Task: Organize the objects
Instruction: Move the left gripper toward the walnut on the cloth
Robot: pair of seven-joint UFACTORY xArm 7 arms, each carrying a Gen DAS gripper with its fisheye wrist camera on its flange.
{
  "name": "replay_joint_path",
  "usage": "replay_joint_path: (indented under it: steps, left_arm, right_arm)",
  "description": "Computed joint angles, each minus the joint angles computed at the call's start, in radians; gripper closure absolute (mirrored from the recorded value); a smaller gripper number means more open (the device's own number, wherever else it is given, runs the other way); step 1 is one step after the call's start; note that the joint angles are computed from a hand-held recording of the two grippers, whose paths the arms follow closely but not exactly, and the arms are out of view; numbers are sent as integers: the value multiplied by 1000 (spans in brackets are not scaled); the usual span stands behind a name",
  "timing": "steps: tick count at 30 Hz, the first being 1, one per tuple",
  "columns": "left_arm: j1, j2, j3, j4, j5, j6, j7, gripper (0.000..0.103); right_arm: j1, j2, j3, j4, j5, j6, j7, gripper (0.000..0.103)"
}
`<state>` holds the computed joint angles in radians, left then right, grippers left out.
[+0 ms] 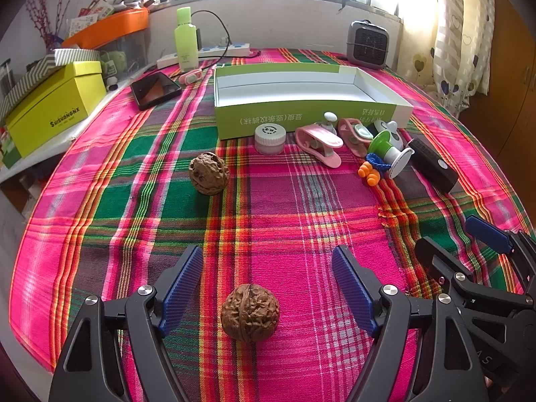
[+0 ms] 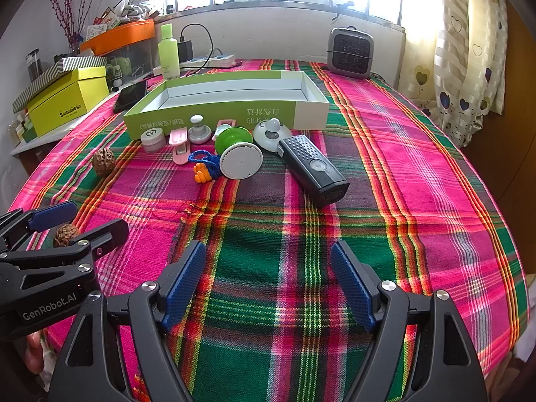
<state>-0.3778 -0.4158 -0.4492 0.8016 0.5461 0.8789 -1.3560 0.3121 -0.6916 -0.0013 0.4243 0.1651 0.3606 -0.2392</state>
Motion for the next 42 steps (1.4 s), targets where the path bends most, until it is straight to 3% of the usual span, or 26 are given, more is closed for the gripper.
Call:
replay_joint_path:
  steps: [19,23,33,42]
  left_arm:
    - [-12,-5,13,-2,-20,-6,34,25]
    - [-7,-65,31,-49,-55,-55,32,25]
    - [8,-218,14,-132,-136,-60,110,25]
    - [24,-242,-14,-177,-191,-130,150,31]
  right_arm:
    - [1,3,-2,0,-1,-4,-1,26]
    - [1,0,-1,-3,0,-6,0,26]
    - [5,-3,0,-5,0,-8,2,26]
    - [6,0,0,-6,-2,-13,4,26]
